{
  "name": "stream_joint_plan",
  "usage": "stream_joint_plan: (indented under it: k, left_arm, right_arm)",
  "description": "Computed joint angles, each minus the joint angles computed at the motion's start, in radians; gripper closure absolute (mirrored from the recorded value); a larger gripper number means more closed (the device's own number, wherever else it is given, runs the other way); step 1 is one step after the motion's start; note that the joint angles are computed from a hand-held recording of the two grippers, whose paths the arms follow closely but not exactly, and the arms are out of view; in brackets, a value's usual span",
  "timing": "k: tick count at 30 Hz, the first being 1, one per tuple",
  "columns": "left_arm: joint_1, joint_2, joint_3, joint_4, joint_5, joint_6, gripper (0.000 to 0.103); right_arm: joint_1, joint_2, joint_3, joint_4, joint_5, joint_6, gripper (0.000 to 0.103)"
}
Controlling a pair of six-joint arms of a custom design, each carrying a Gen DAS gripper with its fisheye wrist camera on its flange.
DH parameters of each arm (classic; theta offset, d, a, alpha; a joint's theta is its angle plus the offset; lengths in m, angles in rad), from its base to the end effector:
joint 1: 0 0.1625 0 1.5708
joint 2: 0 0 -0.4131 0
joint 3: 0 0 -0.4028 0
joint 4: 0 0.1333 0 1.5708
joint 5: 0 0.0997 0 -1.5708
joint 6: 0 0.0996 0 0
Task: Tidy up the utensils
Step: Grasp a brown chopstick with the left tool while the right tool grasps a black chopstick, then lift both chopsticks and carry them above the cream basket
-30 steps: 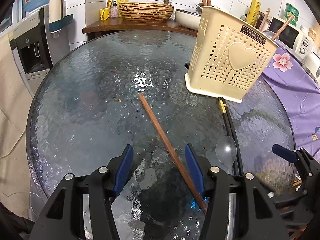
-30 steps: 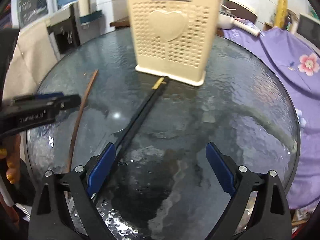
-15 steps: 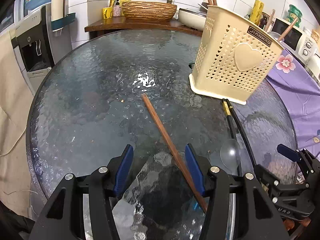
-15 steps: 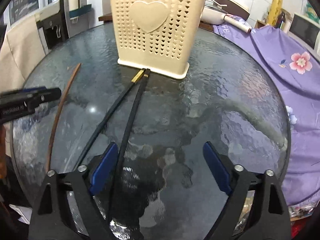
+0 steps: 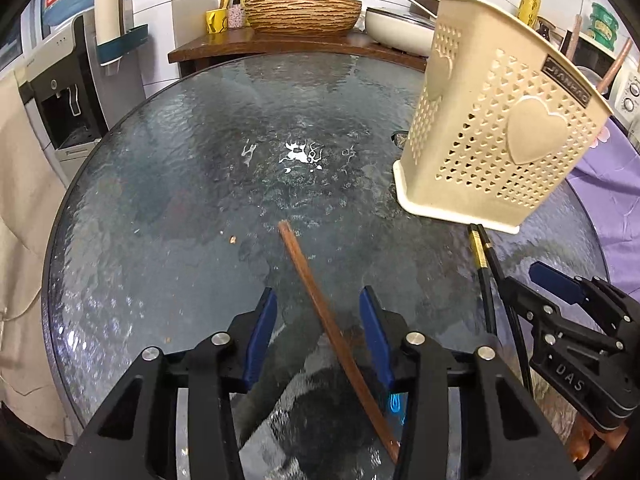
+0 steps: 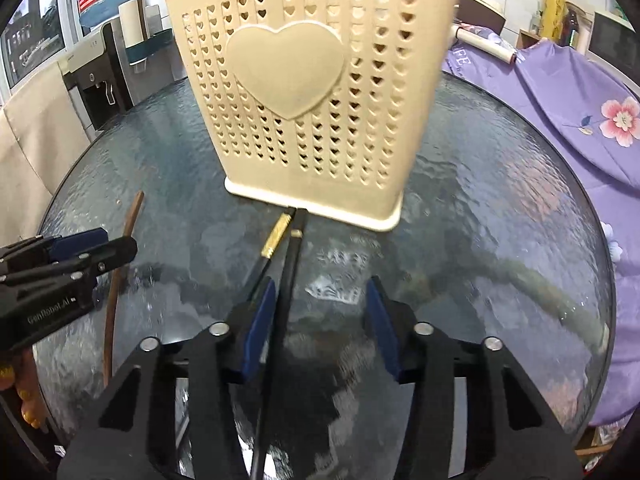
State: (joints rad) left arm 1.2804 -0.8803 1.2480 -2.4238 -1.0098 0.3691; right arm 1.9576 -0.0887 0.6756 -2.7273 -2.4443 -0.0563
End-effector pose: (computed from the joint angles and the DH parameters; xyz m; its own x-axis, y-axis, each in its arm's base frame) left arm -0.0410 -0.7878 0.3081 -0.7315 0.3101 -0.6072 0.5545 0.7887 -0.2653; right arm 0.3792 -0.7799 -0.0241 -0.7316 0.0965 0.6749 -0.3594 0.7866 -0.5021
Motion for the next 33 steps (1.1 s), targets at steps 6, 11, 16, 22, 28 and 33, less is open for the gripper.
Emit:
stream_joint_plan:
  k: [6, 11, 16, 22, 28, 33]
  left_arm:
    - [0.0, 0.03, -0.047, 0.021, 0.009, 0.006, 0.071]
    - [-0.006, 0.044, -0.057, 0.019, 0.013, 0.019, 0.079]
    - [-0.015, 0.058, -0.064, 0.029, 0.009, 0.029, 0.09]
    - [-0.019, 0.065, -0.072, 0.045, 0.001, 0.028, 0.096]
    - [-0.021, 0.066, -0.07, 0.047, 0.004, 0.025, 0.096]
    - [-0.02, 0.073, -0.083, 0.055, 0.003, 0.024, 0.096]
  right_arm:
    - [-0.002, 0.078, -0.153, 0.07, -0.005, -0.03, 0.07]
    - [0.0, 0.151, -0.301, 0.153, -0.004, -0.036, 0.081]
    - [-0.002, 0.187, -0.375, 0.198, 0.012, -0.05, 0.09]
    - [-0.009, 0.155, -0.329, 0.193, 0.031, -0.058, 0.093]
    - [-0.012, 0.129, -0.276, 0.156, 0.036, -0.065, 0.095]
    - [-0.012, 0.129, -0.272, 0.149, 0.039, -0.07, 0.095]
